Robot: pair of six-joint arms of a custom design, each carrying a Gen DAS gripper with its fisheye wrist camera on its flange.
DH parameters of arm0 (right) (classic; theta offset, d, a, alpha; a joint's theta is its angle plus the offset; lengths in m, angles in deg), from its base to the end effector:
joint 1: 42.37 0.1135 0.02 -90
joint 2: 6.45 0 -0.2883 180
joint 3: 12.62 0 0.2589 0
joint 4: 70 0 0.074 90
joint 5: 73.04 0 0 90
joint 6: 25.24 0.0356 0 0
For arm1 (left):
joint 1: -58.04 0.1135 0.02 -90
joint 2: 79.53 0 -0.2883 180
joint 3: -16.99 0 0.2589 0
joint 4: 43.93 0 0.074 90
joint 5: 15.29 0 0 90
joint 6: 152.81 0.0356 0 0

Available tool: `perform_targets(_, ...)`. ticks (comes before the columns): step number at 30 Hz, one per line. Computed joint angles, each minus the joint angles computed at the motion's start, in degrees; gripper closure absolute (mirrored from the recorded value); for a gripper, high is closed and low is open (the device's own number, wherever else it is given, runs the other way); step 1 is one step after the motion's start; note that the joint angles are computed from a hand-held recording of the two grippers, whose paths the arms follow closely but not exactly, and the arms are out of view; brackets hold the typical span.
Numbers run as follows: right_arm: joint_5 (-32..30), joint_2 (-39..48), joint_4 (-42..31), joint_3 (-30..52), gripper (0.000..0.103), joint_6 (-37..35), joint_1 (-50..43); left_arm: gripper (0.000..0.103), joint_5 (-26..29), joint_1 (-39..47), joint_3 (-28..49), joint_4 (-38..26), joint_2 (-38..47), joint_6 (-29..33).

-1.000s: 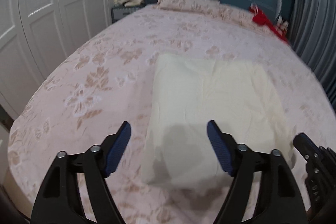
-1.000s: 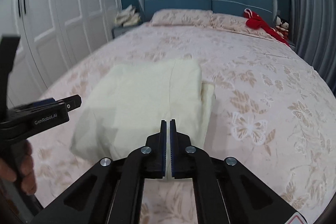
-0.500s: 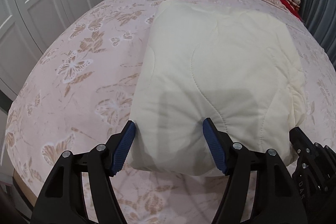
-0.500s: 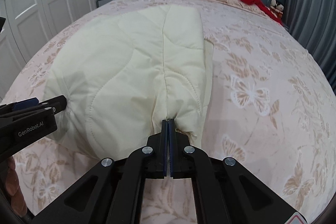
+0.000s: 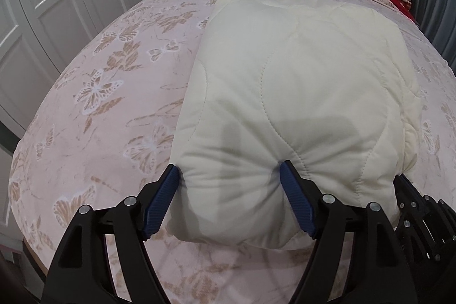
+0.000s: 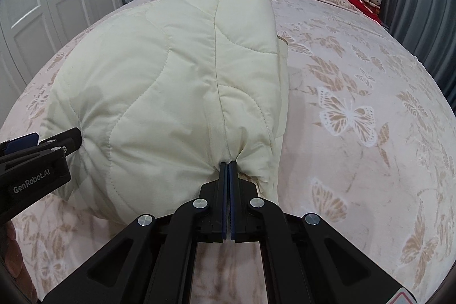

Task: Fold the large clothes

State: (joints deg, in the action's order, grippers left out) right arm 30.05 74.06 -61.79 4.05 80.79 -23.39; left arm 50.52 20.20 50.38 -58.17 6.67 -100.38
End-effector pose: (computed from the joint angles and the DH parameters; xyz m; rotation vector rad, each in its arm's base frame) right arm 0.1425 0.0405 0.0758 0.0244 2.5051 -0.0410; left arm 0.1660 -0.1105 0.0969 -0.1057 2.5702 0.1166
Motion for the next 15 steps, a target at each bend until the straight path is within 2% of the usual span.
perform_targets(6,-1.1,5.5,5.7,0.1,0.102,-0.2,-1.4,0.029,-0.7,0.1,0.5,2.2,2.8,0.1)
perform_targets(15,-1.0,8.1,9.3,-0.3,0.102,-0.2,-1.4,0.028,-0.9,0.4,1.1,2.8,4.1,0.1)
